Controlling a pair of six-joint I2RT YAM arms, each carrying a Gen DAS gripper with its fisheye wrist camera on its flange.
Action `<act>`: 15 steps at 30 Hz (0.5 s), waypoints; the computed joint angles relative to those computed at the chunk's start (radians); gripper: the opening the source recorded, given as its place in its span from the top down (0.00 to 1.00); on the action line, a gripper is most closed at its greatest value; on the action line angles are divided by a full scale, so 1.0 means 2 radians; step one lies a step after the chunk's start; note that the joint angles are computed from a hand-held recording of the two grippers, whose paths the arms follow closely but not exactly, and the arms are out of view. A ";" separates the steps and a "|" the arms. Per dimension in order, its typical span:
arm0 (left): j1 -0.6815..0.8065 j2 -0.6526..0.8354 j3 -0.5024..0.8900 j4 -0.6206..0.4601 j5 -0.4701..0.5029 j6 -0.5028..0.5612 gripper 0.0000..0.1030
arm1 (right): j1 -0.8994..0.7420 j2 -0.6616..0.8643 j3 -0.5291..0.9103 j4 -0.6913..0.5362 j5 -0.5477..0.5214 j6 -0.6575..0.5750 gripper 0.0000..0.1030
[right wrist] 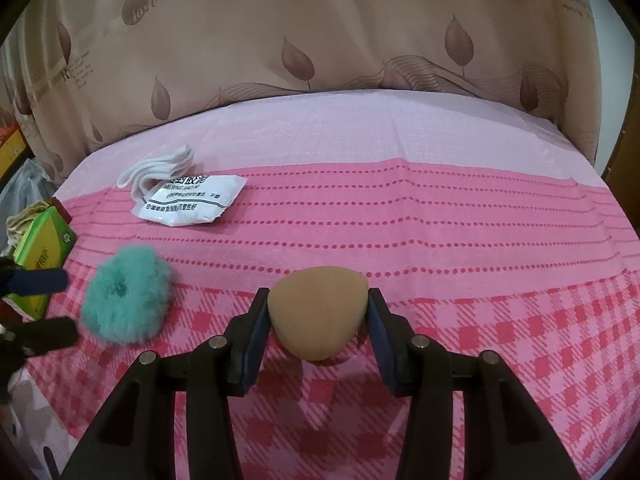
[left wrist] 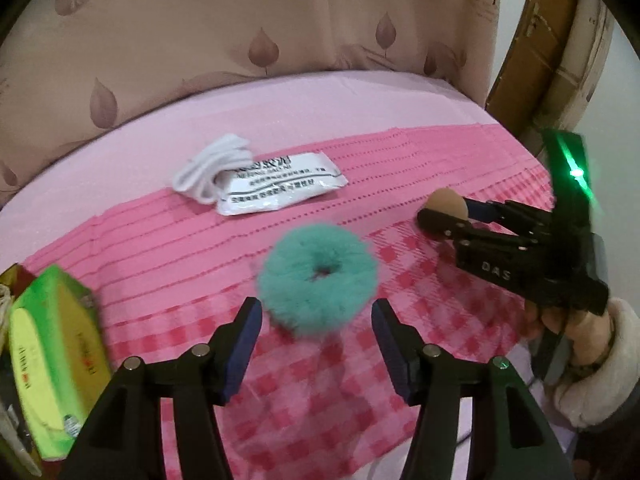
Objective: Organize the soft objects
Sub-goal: 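Grasp the beige makeup sponge with the right gripper while the left gripper grasps the teal scrunchie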
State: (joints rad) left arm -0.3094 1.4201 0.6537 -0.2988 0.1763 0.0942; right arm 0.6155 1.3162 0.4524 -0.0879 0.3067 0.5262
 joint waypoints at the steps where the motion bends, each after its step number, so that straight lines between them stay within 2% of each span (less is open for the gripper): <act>1: -0.005 0.016 0.005 0.005 -0.002 -0.004 0.43 | -0.003 -0.002 -0.002 0.002 -0.004 0.000 0.58; 7: -0.028 0.101 0.036 0.031 -0.035 -0.011 0.43 | -0.018 -0.002 -0.005 0.012 -0.026 -0.002 0.58; 10: -0.023 0.130 0.056 0.036 -0.024 -0.023 0.43 | -0.023 -0.004 -0.009 0.017 -0.033 -0.002 0.58; 11: -0.017 0.133 0.057 0.039 -0.014 -0.030 0.48 | -0.025 -0.005 -0.010 0.019 -0.036 -0.002 0.58; 12: -0.010 0.134 0.059 0.041 0.000 -0.036 0.69 | -0.026 -0.005 -0.010 0.019 -0.038 -0.002 0.58; 15: 0.005 0.145 0.073 0.031 0.018 -0.046 0.82 | -0.028 -0.005 -0.011 0.021 -0.041 -0.003 0.57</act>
State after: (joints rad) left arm -0.3001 1.7096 0.7988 -0.2363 0.2116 0.0022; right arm 0.5597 1.3058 0.4304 -0.0459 0.2254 0.5205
